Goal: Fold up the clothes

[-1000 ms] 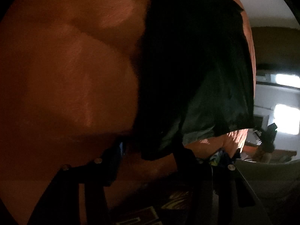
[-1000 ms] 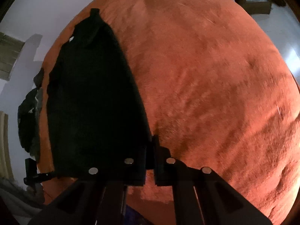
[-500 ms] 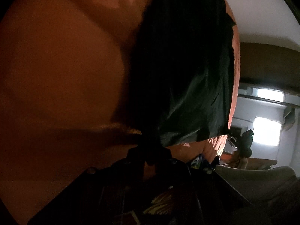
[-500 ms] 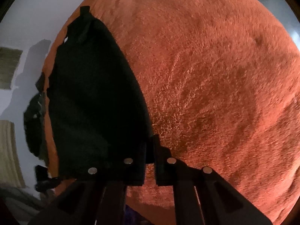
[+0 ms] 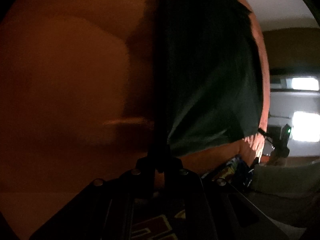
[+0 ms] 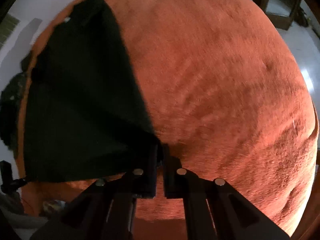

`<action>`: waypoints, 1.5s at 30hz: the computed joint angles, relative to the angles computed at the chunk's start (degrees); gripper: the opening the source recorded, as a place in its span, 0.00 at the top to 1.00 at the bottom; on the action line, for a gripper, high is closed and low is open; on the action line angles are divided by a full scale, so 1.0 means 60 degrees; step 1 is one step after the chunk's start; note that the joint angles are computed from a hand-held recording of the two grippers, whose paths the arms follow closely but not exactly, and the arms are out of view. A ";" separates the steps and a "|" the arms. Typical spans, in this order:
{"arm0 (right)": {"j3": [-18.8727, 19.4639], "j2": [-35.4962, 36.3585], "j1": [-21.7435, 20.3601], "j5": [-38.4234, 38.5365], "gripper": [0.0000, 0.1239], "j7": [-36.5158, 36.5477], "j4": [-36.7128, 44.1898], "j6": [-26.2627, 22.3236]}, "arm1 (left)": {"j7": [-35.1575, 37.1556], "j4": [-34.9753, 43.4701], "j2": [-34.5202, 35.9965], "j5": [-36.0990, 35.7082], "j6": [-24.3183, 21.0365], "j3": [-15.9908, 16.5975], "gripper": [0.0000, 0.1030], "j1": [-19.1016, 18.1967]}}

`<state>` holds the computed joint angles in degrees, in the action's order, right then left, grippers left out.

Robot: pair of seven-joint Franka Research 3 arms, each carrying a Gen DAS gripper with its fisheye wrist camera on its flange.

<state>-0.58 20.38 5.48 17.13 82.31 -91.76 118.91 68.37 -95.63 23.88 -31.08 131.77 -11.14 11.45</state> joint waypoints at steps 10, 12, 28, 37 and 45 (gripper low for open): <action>0.0135 0.0214 -0.0673 0.1398 0.90 -0.0587 0.0516 -0.1183 | 0.0451 0.0452 0.0086 -0.0054 -0.0499 0.0041 0.60 0.0281; 0.0112 0.0118 -0.0663 0.1384 0.86 -0.0819 0.0442 -0.1143 | 0.0410 0.0504 0.0203 -0.0136 -0.0494 0.0016 0.60 0.0258; 0.0109 0.0918 -0.1602 0.2942 0.56 -0.1620 0.1833 -0.2940 | 0.0860 0.0554 0.0411 -0.1159 -0.0585 -0.0178 0.60 0.0570; 0.0098 0.0282 -0.1404 0.2678 0.96 -0.2322 0.0731 -0.2291 | 0.1726 0.0305 0.0425 -0.2381 0.0155 -0.0578 0.96 0.0676; 0.0592 0.1318 -0.1612 0.4603 0.96 -0.1985 0.3045 -0.2647 | 0.1862 0.1020 0.0186 -0.2897 0.1747 -0.0272 0.96 0.0692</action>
